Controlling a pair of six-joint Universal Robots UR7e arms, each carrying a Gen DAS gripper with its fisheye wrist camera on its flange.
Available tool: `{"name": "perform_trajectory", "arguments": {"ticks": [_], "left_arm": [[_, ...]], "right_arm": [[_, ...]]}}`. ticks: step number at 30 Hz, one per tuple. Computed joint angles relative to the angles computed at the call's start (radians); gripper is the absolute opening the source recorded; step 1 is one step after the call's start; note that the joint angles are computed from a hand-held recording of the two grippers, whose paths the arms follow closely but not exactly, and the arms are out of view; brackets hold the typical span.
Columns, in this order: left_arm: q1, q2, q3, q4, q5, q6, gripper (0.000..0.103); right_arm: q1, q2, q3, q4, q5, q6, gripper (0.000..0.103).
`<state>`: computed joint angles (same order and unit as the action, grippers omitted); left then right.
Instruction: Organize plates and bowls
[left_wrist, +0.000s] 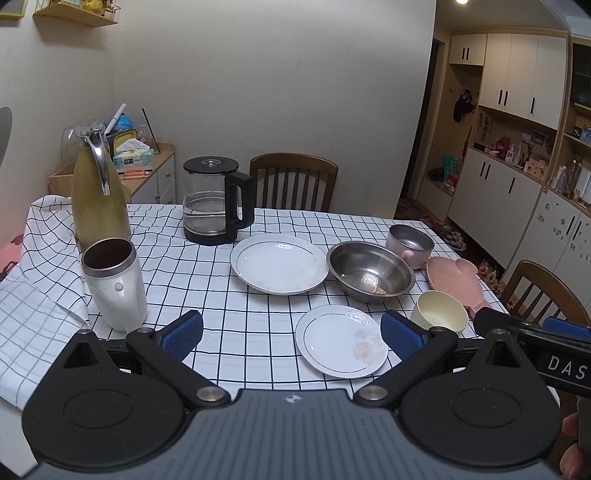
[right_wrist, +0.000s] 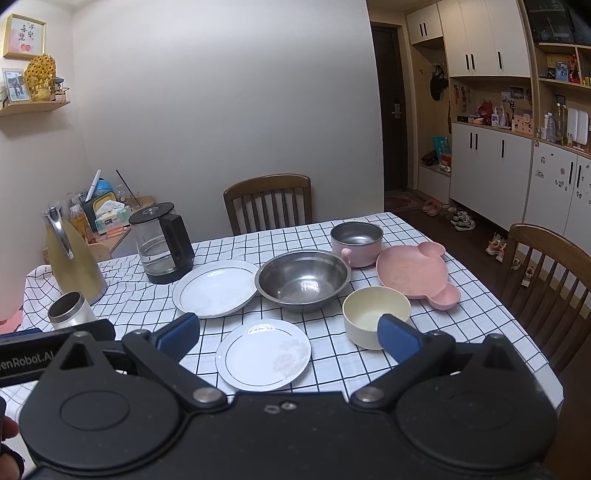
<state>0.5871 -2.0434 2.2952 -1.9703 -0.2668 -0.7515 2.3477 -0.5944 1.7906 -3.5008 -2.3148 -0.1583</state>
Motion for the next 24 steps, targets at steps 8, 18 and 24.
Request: {"name": "perform_trajectory", "arguments": {"ticks": [8,18,24], "left_arm": [[0.029,0.033,0.017,-0.164,0.011,0.115,0.103],[0.116,0.144,0.004,-0.453,0.007,0.290,0.103],[0.185,0.244,-0.029,-0.654,-0.001,0.431,0.103]], "right_arm": [[-0.008,0.014,-0.020,-0.004,0.020,-0.024,0.103],[-0.043,0.037,-0.081,0.055,0.081,-0.067,0.103],[-0.070,0.068,-0.149,0.091,0.123,-0.131,0.103]]}}
